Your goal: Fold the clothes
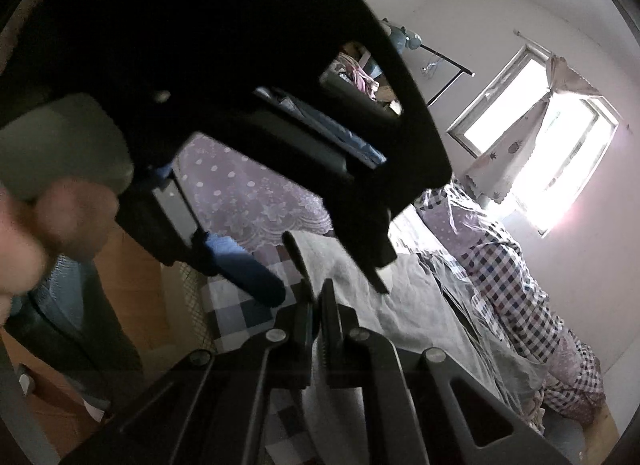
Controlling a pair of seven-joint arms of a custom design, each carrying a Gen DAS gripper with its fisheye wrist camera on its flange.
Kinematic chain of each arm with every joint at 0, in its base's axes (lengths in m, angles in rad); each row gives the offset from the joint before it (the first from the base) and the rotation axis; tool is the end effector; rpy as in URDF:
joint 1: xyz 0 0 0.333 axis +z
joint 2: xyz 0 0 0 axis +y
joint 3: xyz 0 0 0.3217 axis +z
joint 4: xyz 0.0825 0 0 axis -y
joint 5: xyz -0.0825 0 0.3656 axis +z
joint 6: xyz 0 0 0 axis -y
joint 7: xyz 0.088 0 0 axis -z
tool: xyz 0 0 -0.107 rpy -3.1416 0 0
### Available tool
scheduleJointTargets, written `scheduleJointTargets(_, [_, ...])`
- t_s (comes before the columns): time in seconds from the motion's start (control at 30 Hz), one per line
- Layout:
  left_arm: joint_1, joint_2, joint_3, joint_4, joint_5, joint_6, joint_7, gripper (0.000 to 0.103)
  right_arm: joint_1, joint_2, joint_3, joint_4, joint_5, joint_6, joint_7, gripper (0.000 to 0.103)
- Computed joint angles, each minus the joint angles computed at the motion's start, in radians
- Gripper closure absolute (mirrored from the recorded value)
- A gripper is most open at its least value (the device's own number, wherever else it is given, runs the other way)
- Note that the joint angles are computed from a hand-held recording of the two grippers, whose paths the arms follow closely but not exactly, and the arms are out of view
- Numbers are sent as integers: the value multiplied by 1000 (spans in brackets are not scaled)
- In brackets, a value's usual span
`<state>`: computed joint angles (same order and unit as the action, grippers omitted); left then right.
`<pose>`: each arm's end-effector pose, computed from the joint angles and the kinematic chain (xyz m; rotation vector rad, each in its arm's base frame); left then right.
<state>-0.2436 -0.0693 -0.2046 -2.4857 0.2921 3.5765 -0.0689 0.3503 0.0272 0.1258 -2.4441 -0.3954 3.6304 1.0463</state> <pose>0.4286 -0.2480 0.4740 2.3045 -0.8836 1.5542 0.4296 0.2765 0.4491 -2.1719 0.1133 -1.0328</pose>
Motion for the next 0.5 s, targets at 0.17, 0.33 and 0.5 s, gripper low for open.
scheduleJointTargets(0.17, [3,10,-8,3,-22,5,13,80,13,-4,5,-18,52,9,-45,101])
scheduleJointTargets(0.33, [4,5,-8,-5,-39,13,27,86,21,-2,6,-28,85,29,-91,102])
scheduleJointTargets(0.5, [7,-8,-3,-10,-40,5,25,101,10,-14,-8,-44,58,31,-79,60])
